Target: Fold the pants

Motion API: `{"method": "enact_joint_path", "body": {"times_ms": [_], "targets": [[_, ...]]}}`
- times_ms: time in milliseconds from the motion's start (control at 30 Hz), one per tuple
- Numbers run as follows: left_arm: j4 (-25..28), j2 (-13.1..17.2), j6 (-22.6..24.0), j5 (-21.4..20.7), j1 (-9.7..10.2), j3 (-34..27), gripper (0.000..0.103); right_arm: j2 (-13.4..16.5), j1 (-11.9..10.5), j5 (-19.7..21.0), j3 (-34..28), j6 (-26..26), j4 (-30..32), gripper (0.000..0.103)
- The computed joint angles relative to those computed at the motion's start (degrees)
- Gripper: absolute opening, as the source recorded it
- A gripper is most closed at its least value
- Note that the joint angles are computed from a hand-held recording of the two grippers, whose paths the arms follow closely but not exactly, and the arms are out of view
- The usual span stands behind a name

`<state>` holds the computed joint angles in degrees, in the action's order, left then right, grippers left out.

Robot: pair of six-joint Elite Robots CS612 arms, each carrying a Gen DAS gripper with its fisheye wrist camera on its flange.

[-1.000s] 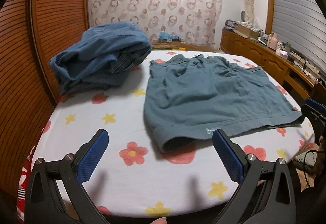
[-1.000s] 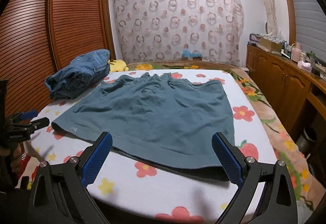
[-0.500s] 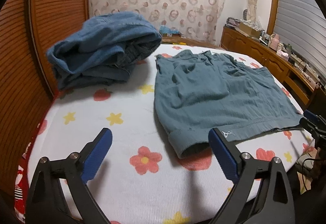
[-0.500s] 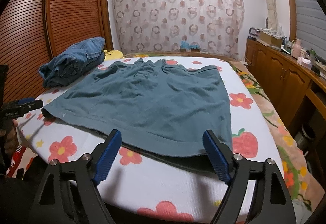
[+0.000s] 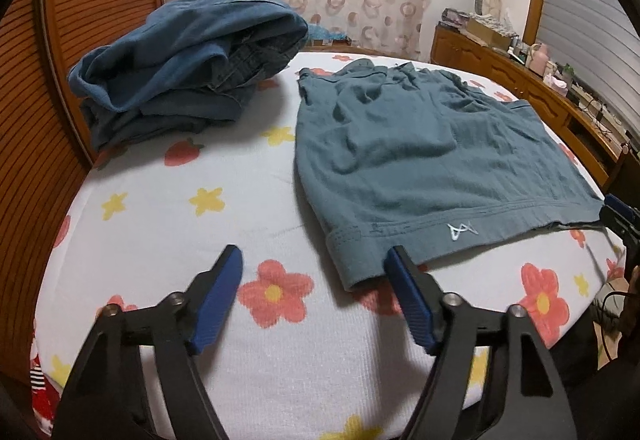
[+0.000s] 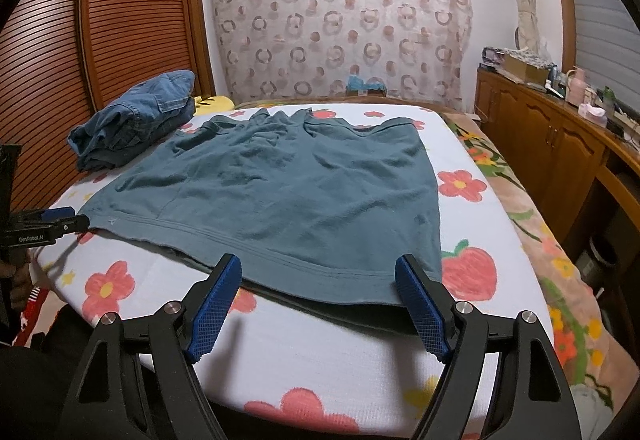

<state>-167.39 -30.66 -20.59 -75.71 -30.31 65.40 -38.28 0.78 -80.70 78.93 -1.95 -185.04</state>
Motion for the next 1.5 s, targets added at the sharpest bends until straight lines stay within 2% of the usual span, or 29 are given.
{"method": "enact_joint_path", "body": {"times_ms": [267, 400, 467, 733, 900, 1133, 1233, 1433, 1500], "targets": [[-1.5, 0.2, 1.8, -4.0, 0.07, -0.3, 0.027, -0.4, -0.2, 0.1, 0.4, -0.2, 0.3, 0.081], [-0.8, 0.4, 4.1, -3.9, -0.12, -1.5, 0.013, -0.3, -0.4, 0.1, 0.1, -0.1, 0.5, 0.081], [-0.9, 0.5, 5.2, -4.5, -0.06, -2.5, 0.011, -0.3, -0.5, 0.0, 0.0, 0.0, 0.7, 0.081], [-0.2, 2.0, 11.3, -7.7, -0.80, -8.4, 0.008, -0.5, -0.6, -0.3, 0.4, 0.5, 0.5, 0.081], [3.8, 4.6, 16.6, -10.4, -1.89, -15.2, 0.008, -0.6, -0.8, -0.3, 0.2, 0.9, 0.5, 0.081], [8.5, 7.2, 19.1, -16.0, -2.72, -21.8, 0.008, -0.9, -1.2, -1.1, 0.8, 2.0, 0.4, 0.081], [9.0, 7.6, 19.8, -17.2, -3.12, -22.8, 0.008, -1.0, -1.4, -1.3, 0.9, 2.7, 0.1, 0.081], [10.5, 7.7, 19.8, -16.3, -3.48, -23.4, 0.008, -1.3, -1.3, -1.4, 1.3, 3.0, -0.2, 0.081], [10.4, 7.5, 19.2, -15.8, -3.49, -22.9, 0.012, -1.3, -1.2, -1.4, 1.3, 2.8, -0.1, 0.081]]}}
